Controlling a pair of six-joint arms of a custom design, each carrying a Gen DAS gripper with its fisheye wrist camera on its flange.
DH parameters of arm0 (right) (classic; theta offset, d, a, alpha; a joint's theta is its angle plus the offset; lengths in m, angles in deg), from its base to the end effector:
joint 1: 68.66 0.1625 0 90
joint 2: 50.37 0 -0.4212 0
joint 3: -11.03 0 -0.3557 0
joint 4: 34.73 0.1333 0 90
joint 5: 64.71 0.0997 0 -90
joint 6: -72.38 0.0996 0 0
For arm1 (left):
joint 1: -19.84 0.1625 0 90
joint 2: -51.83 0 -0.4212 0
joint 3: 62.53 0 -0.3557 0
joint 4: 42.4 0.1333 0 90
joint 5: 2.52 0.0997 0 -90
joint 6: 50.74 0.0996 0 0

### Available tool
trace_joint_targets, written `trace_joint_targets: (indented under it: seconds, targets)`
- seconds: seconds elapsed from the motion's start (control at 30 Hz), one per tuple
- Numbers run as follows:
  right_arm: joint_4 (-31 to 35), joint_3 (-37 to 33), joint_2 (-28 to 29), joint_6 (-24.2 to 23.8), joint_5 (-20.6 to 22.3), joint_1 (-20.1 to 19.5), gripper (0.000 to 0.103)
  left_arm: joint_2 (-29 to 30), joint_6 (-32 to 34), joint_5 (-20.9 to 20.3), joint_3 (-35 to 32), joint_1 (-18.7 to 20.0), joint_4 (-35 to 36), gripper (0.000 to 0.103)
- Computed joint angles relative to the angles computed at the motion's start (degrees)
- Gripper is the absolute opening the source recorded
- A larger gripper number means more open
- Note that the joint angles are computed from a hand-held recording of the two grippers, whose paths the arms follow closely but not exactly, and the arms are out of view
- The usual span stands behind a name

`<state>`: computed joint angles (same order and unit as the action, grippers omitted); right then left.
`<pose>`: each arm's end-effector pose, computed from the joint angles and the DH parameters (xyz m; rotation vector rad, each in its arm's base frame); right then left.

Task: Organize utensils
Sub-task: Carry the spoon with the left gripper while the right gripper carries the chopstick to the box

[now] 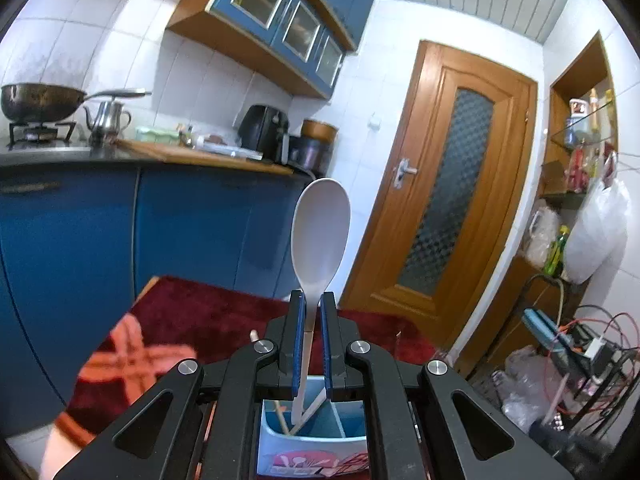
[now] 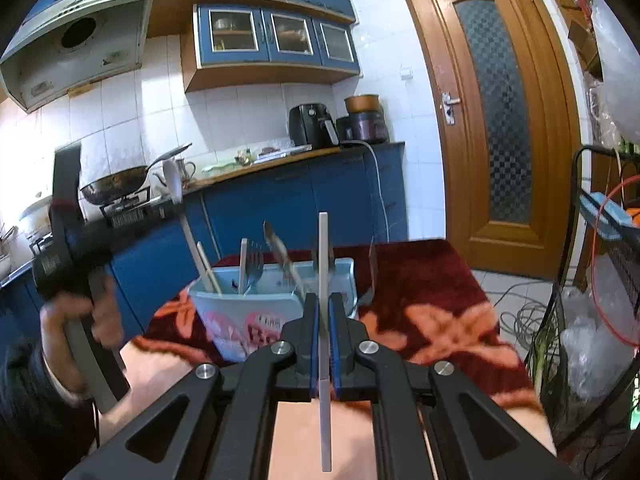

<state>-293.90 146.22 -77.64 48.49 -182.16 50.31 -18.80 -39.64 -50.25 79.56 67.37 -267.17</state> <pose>0.2655 -0.2992 0.0619 0.7448 -2.2648 1.4210 -0.0976 -0.4033 0.2786 0.5387 2.2647 -1.5807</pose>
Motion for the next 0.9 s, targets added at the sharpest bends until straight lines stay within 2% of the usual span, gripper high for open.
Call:
trace_joint_targets:
  seconds: [0.23,0.43,0.9]
  targets:
    - [3.64,-4.92,-1.75,-2.43,0.96,-0.19,0.007,3.63,0.54,-1.45,0.83,2.53,-2.01,0.007]
    - [5.54,-9.68,-1.45,-3.48,1.38,-0.68,0.007,4.4,-0.01,-3.3,0.73,4.81,-2.3,0.007]
    - [8.3,-17.36,0.09,-5.54,2.88,-2.52,0.007,5.88,0.38,-4.54,0.86,6.65,-3.52,0.007]
